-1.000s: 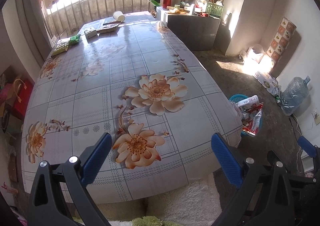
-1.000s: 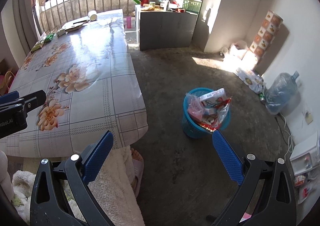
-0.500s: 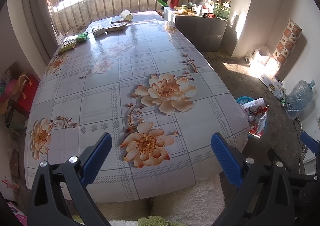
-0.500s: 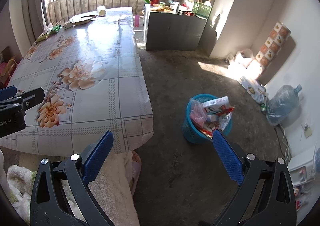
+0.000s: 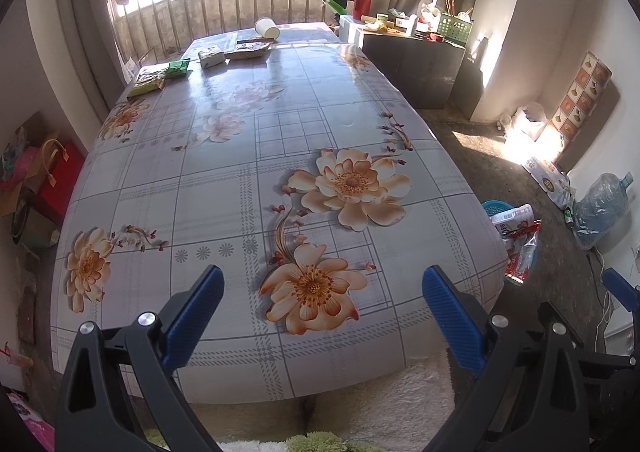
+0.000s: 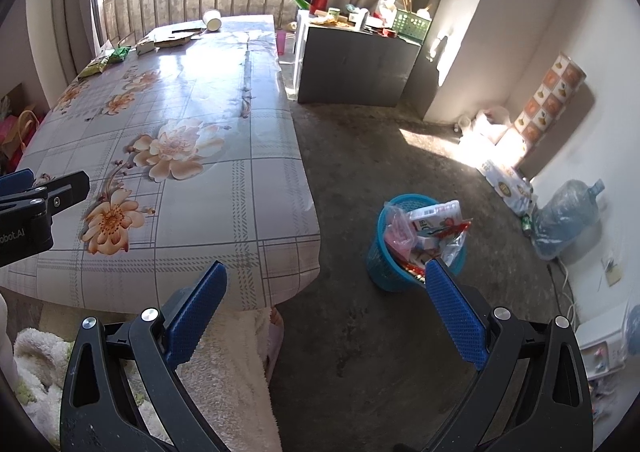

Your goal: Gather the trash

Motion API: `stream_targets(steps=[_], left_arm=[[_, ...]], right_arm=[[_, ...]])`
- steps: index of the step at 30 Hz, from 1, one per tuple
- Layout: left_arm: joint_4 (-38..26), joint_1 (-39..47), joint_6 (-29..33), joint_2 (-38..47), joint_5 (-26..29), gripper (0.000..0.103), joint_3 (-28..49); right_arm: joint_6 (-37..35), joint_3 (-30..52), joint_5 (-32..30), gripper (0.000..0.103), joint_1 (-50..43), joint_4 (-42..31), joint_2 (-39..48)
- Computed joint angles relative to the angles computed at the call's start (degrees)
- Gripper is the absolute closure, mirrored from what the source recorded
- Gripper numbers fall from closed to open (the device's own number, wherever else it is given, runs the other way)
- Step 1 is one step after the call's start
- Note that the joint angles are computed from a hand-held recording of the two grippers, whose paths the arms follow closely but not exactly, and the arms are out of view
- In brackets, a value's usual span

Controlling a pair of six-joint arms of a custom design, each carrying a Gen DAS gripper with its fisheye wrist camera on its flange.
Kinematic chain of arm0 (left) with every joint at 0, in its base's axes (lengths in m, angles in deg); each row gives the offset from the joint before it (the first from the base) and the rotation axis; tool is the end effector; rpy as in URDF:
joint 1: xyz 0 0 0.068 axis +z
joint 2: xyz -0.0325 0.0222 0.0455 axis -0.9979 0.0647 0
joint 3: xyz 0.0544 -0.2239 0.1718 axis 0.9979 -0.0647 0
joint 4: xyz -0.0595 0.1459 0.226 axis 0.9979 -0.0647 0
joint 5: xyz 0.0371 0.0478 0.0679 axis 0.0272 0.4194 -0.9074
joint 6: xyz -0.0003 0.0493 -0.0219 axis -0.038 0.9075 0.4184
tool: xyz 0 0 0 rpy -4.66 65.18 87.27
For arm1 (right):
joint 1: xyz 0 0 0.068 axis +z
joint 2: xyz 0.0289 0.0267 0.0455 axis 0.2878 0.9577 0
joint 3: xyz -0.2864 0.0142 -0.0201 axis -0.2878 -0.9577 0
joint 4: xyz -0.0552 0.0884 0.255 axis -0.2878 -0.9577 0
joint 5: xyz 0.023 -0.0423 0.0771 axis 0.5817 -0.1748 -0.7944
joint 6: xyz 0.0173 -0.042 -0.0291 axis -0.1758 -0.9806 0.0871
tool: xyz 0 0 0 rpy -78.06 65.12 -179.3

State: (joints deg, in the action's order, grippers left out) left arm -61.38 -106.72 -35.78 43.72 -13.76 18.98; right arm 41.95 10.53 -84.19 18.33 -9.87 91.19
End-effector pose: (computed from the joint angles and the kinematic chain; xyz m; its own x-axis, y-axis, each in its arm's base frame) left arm 0.2430 -0.0779 0.4413 -0.7745 -0.2944 -0.5599 -0.3284 0.9436 -0.0418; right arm 0.3101 0.0101 0.4232 -0.7356 -0.3554 -0.5767 -0.3182 0.9328 -0.1689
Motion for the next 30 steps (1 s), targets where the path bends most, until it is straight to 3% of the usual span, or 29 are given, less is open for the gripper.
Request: stream_targets(steps=[30], left_arm=[[0.4, 0.5, 0.2, -0.8, 0.6, 0.006, -0.9]], right_arm=[[0.3, 0.2, 0.9, 0.008, 1.0, -0.2, -0.3]])
